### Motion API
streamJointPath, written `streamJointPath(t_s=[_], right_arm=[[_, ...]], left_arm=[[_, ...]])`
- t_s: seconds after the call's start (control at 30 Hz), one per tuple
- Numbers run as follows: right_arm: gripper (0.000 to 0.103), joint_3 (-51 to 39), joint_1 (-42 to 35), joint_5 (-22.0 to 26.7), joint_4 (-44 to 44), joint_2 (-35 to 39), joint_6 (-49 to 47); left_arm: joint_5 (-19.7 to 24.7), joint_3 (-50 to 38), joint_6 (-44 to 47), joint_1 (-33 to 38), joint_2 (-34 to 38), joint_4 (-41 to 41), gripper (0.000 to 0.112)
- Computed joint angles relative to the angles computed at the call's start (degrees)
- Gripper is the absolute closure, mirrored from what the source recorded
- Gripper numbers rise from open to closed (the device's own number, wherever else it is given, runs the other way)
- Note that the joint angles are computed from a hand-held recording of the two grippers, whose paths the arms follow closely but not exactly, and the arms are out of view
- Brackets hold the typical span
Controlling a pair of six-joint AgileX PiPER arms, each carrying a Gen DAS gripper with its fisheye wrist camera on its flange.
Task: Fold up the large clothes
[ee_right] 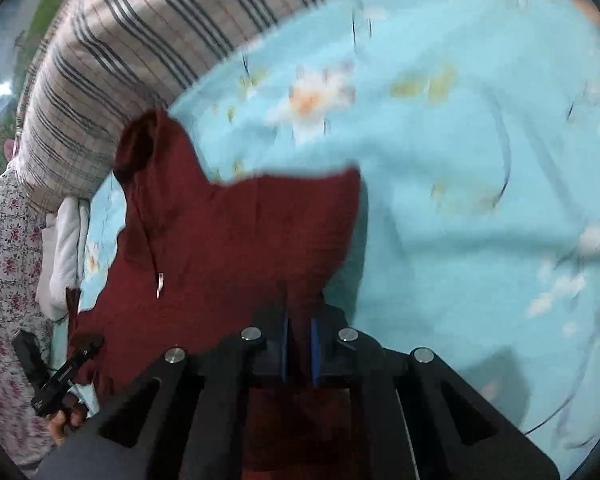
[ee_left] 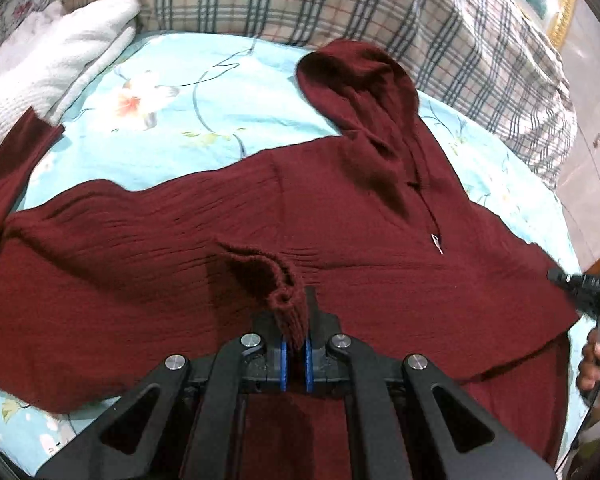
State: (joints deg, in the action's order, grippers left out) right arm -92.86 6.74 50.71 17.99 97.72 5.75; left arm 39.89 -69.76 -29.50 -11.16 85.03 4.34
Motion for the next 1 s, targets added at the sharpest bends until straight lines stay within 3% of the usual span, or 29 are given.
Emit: streamJointPath(t_s=[0.13,0.23,0.33,0.47,0.53,0.7,0.77,0.83,0.9,1.0], right_arm=[[0.093,-1.8,-0.2,3.5,-1.5,3.2,0.5],[0.086,2.0,0.8,1.6,-5.8,-0.9,4.9],[0.086,6.8,5.3,-2.6,-12.6,-7.9,9.6],[0.085,7.2,10.8,-0.1,-14.5,-7.6,7.3],[0.085,7.8,10.7,2.3,-16.8,-5.8,9.6],[0.084,14.8,7.7,-2.0,-11.0,-12.0,10.3],[0.079,16.6,8.3,-3.4,-7.2,-14.6,7.9],[0.07,18.1,9.3,-4.2,-3.5,-16.2,5.8],[0.064,20.0,11.0,-5.3,-0.8,-17.9,4.3],[0.064,21.4,15.1,-5.9,0.9,-18.3,4.6]], left_arm=[[-0.9,1.1,1.1,0.6,1.0,-1.5,0.108],[-1.5,2.3,2.9,1.5,0.4,-3.3,0.107],[-1.6,2.7,3.5,1.9,0.1,-4.3,0.107],[-1.3,3.1,3.1,2.1,-0.4,-4.8,0.105],[-1.2,4.2,2.9,2.7,-1.9,-4.9,0.098],[2.7,8.3,0.2,6.2,-8.8,-0.5,0.084],[3.7,10.0,2.6,10.1,-13.0,-1.7,0.079],[5.4,10.1,2.4,12.7,-15.4,0.6,0.058],[6.3,9.5,2.5,15.7,-16.6,3.3,0.045],[7.6,5.6,3.7,20.6,-13.9,5.4,0.037]])
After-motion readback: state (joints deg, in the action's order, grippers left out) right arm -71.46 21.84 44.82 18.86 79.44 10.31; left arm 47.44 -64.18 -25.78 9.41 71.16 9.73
